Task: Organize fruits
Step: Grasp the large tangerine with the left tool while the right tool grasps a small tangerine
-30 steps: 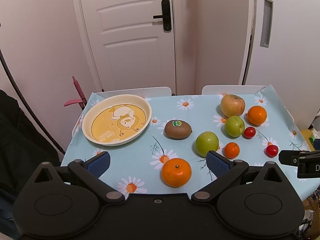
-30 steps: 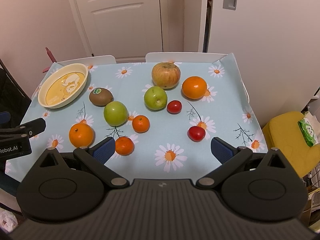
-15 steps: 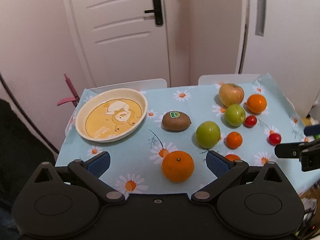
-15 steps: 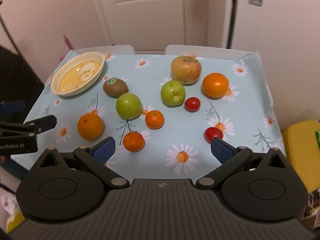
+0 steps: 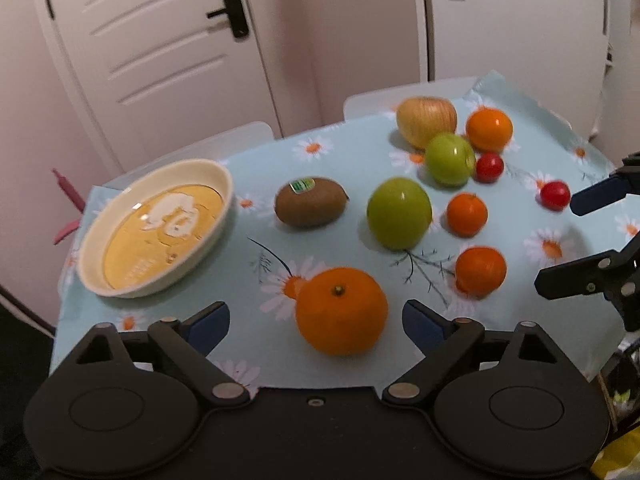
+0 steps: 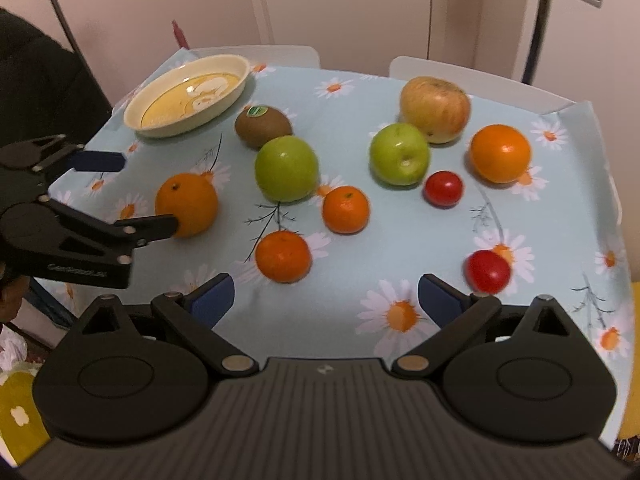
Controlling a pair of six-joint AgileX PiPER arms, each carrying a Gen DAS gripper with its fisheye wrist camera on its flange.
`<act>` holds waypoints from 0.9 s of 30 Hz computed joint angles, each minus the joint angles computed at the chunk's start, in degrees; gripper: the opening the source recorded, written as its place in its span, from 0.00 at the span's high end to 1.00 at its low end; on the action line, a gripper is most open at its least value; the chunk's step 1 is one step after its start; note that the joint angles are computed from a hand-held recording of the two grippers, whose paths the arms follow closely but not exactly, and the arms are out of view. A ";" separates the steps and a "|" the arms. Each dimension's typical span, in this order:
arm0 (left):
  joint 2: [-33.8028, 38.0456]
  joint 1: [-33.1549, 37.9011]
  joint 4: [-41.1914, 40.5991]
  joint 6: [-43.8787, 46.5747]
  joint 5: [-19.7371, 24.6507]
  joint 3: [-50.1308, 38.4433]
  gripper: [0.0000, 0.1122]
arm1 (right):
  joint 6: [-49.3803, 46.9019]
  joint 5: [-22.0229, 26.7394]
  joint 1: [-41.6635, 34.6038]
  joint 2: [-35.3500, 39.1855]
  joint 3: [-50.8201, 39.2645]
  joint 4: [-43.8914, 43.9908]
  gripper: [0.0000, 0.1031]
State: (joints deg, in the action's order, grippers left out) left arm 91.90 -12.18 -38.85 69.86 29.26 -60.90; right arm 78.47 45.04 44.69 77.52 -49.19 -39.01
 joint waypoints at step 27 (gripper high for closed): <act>7.49 2.02 -4.50 8.24 7.56 -5.36 0.44 | 2.57 -5.59 -2.84 10.80 -5.17 -1.42 0.34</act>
